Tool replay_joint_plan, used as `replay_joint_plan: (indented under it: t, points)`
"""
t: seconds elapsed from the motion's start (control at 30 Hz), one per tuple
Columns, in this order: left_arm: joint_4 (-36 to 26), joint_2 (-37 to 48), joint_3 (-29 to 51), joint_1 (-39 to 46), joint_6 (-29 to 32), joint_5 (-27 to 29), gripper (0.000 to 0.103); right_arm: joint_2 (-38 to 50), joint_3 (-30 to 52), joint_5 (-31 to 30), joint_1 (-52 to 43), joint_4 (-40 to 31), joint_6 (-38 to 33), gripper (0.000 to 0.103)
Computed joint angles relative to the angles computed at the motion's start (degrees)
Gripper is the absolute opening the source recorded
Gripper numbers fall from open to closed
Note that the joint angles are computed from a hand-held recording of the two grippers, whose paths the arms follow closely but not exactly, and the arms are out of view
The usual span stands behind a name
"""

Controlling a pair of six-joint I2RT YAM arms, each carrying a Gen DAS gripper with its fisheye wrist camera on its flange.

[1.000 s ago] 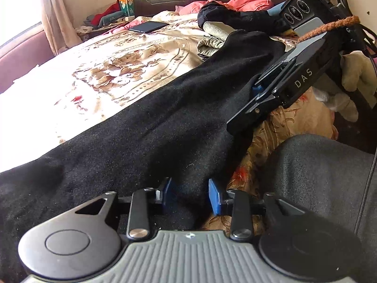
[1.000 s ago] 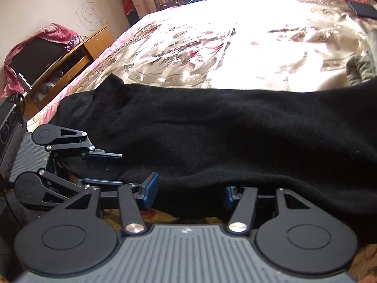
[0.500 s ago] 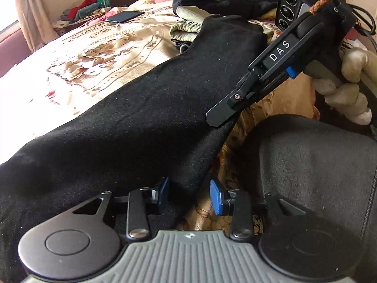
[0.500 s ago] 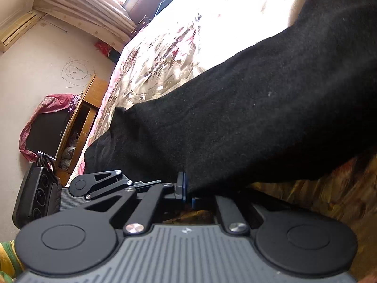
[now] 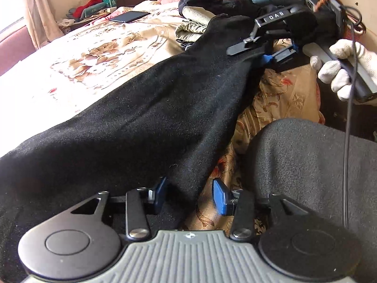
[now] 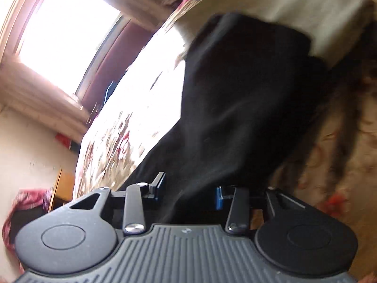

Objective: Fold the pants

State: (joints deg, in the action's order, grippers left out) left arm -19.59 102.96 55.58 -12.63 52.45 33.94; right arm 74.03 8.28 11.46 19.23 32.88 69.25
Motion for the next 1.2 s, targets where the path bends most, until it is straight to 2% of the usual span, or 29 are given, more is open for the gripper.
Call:
replay_joint_plan:
  t: [0.07, 0.1, 0.13, 0.17, 0.27, 0.33, 0.37, 0.43, 0.5, 0.53, 0.6, 0.67, 0.73, 0.83, 0.9, 0.97, 1.0, 1.03, 1.1, 1.13, 1.17, 1.2]
  points:
    - [-0.29, 0.03, 0.15, -0.06, 0.5, -0.25, 0.055, -2.36, -4.59, 3.44, -1.64, 3.31, 3.87, 0.036]
    - [-0.56, 0.07, 0.36, -0.02, 0.93, -0.44, 0.055, -2.06, -6.9, 4.07, -2.62, 7.26, 5.21, 0.029]
    - [-0.6, 0.21, 0.58, -0.18, 1.06, -0.72, 0.055, -2.38, -7.82, 4.39, -3.32, 8.22, 5.92, 0.024]
    - [-0.73, 0.31, 0.87, -0.41, 1.21, -1.13, 0.055, -4.21, -7.45, 5.63, -3.07, 5.1, 6.47, 0.016]
    - [-0.98, -0.05, 0.84, -0.59, 1.69, -1.81, 0.055, -11.01, -5.3, 14.23, 3.58, -5.05, 5.5, 0.004]
    - [-0.37, -0.13, 0.45, -0.87, 1.24, -2.05, 0.055, -13.97, -5.08, 20.62, 8.99, -7.8, 7.79, 0.004]
    - [-0.09, -0.13, 0.3, -1.0, 1.02, -2.14, 0.055, -15.49, -6.07, 21.81, 9.9, -8.28, 8.24, 0.004]
    - [0.17, -0.04, 0.25, -1.17, 0.78, -2.28, 0.056, -14.63, -5.91, 20.86, 8.93, -10.29, 8.33, 0.004]
    - [0.03, -0.18, 0.31, -1.24, 0.9, -2.42, 0.056, -13.54, -6.48, 18.93, 7.73, -9.01, 8.81, 0.005]
    - [0.01, -0.32, 0.23, -1.24, 0.96, -2.52, 0.056, -13.45, -6.37, 19.71, 8.48, -8.71, 9.84, 0.005]
    - [0.26, -0.49, -0.07, -1.1, 0.91, -2.54, 0.056, -18.13, -6.17, 22.54, 10.38, -13.42, 9.67, 0.006]
    - [0.63, -0.43, -0.34, -0.9, 0.65, -2.27, 0.056, -18.14, -4.79, 26.59, 13.57, -16.56, 11.09, 0.005]
    - [0.79, -0.35, -0.39, -0.89, 0.6, -2.23, 0.056, -16.49, -4.51, 29.68, 16.48, -16.09, 11.09, 0.004]
    - [0.66, -0.28, -0.21, -1.11, 0.75, -2.43, 0.056, -17.11, -4.9, 29.29, 16.52, -16.71, 12.79, 0.004]
    - [0.69, -0.15, -0.17, -0.94, 0.71, -2.18, 0.056, -19.23, -4.49, 31.45, 18.75, -18.92, 13.58, 0.004]
    - [1.11, -0.06, -0.44, -0.73, 0.64, -1.86, 0.056, -20.35, -3.62, 33.01, 19.82, -19.88, 10.96, 0.004]
    - [1.2, 0.0, -0.5, -0.53, 0.66, -1.56, 0.056, -19.1, -2.55, 32.68, 18.99, -21.57, 10.42, 0.004]
    - [0.98, 0.02, -0.46, -0.29, 0.76, -1.33, 0.056, -17.08, -2.2, 29.25, 15.72, -22.08, 11.04, 0.004]
    - [-0.19, -0.36, -0.3, 0.72, 1.39, -1.01, 0.056, -12.6, -4.05, 21.82, 9.46, -17.32, 13.62, 0.004]
    - [-1.07, -0.76, -0.2, 1.62, 1.63, -0.83, 0.056, -11.44, -3.66, 19.9, 8.46, -17.37, 13.29, 0.005]
    - [-1.92, -1.13, -0.04, 2.59, 1.87, -0.61, 0.056, -11.12, -1.81, 20.2, 9.04, -21.05, 13.18, 0.011]
    - [-3.16, -1.9, 0.26, 4.27, 2.43, -0.27, 0.056, -11.44, 1.06, 23.16, 11.66, -28.08, 15.22, 0.018]
